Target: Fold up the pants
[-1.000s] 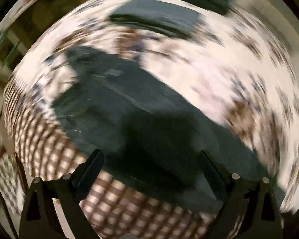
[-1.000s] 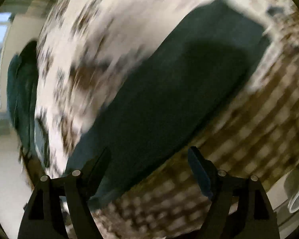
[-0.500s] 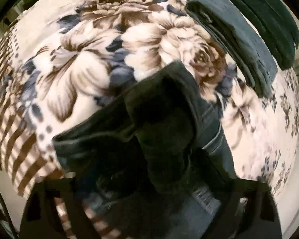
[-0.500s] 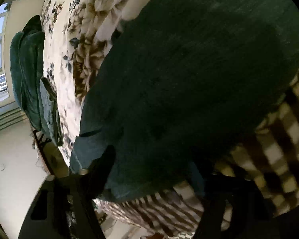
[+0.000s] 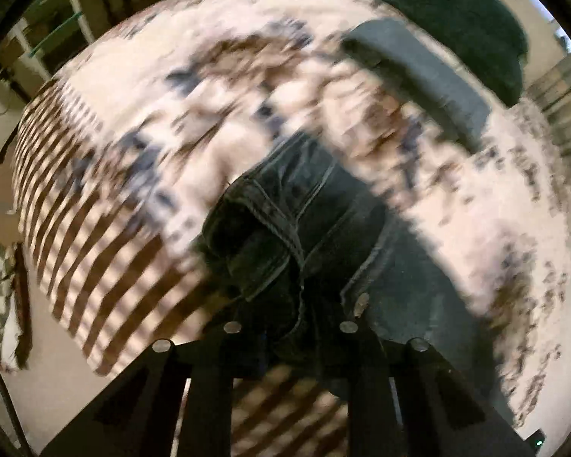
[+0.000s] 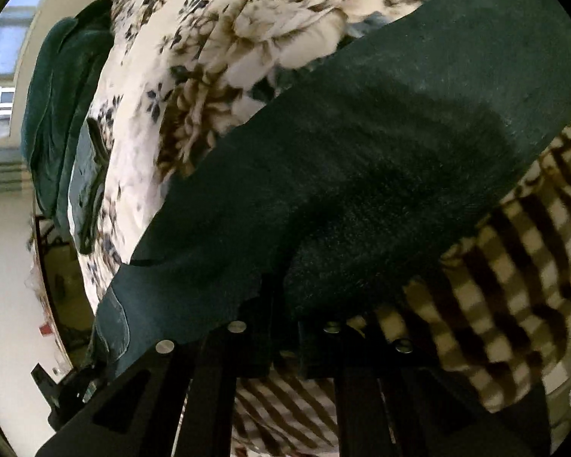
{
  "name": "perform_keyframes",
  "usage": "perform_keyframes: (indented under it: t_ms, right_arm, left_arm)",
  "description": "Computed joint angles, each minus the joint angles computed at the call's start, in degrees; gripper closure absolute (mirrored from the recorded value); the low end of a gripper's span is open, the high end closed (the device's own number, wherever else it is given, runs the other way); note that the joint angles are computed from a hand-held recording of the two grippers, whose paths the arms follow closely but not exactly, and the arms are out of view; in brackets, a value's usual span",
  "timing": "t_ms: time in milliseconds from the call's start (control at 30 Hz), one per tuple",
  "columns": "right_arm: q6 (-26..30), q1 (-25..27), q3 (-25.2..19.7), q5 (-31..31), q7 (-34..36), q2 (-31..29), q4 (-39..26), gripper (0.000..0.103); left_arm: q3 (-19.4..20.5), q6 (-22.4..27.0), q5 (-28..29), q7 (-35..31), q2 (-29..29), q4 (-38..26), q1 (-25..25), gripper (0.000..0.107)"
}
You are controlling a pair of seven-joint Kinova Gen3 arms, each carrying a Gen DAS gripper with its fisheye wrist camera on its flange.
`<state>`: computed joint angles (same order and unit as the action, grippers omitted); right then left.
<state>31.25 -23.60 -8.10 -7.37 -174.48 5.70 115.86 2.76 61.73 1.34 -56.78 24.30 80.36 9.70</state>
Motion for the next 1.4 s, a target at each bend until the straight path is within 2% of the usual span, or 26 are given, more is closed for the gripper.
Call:
perform_keyframes:
  t_ms: [133,233,333,367,400,433,467,500,567,600,667,767,833,967,1033,1067,1133,1167,1233,1300,1400]
  right_arm:
    - [-2.62,2.72,-1.89,-8.57,8.12,3.14,2.32,0.094]
    - [-5.19,9.93,-7.86,-14.19,15.11,6.01,3.98,0.093]
    - [-5.53,17.89,-14.07,-19.26,22.1,6.31,4.58,0.087]
    - [-4.55,20.55,-16.02,-20.49,24.43,6.03,4.4,0.081]
    - [-3.43,22.52,-17.46,-21.27,26.11,5.48,4.25,0.066]
    - [-2.63,23.43,-18.04,-21.59,26.86,4.09,4.38,0.056]
    - [-2.22,24.3,-18.87,-21.36,26.68,2.9,4.59,0.04]
    - [-1.89,26.18,-20.77,-20.75,25.89,1.72,4.74,0.036]
    - [-1.05,30.19,-24.65,-18.6,22.06,-1.3,5.16,0.036]
    - [-0.15,31.01,-25.06,-17.5,19.73,-3.28,5.61,0.036]
    - [0.94,30.7,-23.0,-14.98,15.07,-7.19,7.45,0.036]
    - [1.96,25.3,-15.44,-10.88,8.96,-9.66,10.3,0.036]
    - [1.14,22.63,-10.13,-10.78,8.33,-10.19,12.82,0.036]
    - [-2.75,18.24,-0.57,-16.6,15.56,-8.77,17.01,0.036]
    - [-5.39,14.02,4.64,-20.11,20.22,-7.27,18.36,0.04]
    - [-5.32,13.23,6.15,-20.73,22.55,-6.77,18.3,0.045]
    - [-4.28,13.69,5.98,-19.16,24.49,-6.18,17.34,0.056]
    - [-3.82,13.99,5.31,-17.4,24.06,-6.49,17.02,0.062]
    - [-3.0,13.79,4.7,-14.12,22.08,-7.54,16.83,0.069]
    - [-3.47,13.75,4.29,-13.43,21.03,-8.46,17.42,0.08]
    - [-3.85,13.84,4.37,-14.18,20.67,-9.17,18.49,0.086]
  left_arm:
    - [-0.18,-2.91,0.17,-0.62,3.07,4.34,-0.52,0.089]
    - [-0.57,-4.39,0.48,0.58,2.96,5.33,-0.13,0.087]
    - [-0.52,-1.69,-1.35,1.84,0.79,4.31,1.53,0.078]
    - [-0.35,-1.26,-1.87,1.85,-0.21,4.42,1.97,0.072]
    - [-0.12,-0.76,-2.55,1.84,-1.01,4.28,2.53,0.066]
    - [0.02,0.41,-4.16,2.18,-1.8,3.58,3.97,0.044]
    - [0.24,1.35,-5.5,2.36,-2.09,2.76,5.15,0.017]
    - [0.45,1.82,-6.86,2.8,-2.3,2.34,6.12,0.01]
    - [0.74,2.29,-10.93,3.74,-2.73,1.57,9.75,0.008]
    - [0.74,3.03,-13.26,4.04,-1.96,0.35,12.41,0.008]
    - [1.65,4.5,-15.7,4.29,-0.06,-1.57,15.17,0.008]
    - [2.24,6.27,-16.7,4.97,3.44,-4.78,19.15,0.008]
    - [2.53,7.66,-18.08,4.45,6.19,-7.39,22.21,0.008]
    - [2.57,9.47,-17.66,2.49,10.06,-10.61,25.27,0.008]
    - [2.39,10.04,-17.61,1.48,11.4,-11.53,26.48,0.008]
    - [2.19,10.04,-17.51,1.26,11.71,-11.57,26.87,0.008]
    - [1.99,10.34,-17.05,0.81,12.57,-12.05,27.34,0.008]
    - [1.83,10.41,-16.68,0.81,12.77,-12.08,27.35,0.008]
    - [1.7,10.82,-15.47,0.82,13.9,-13.01,26.87,0.008]
    - [1.63,10.95,-14.38,1.02,14.32,-13.17,26.56,0.008]
    - [1.49,11.67,-13.76,0.52,15.03,-13.95,26.3,0.008]
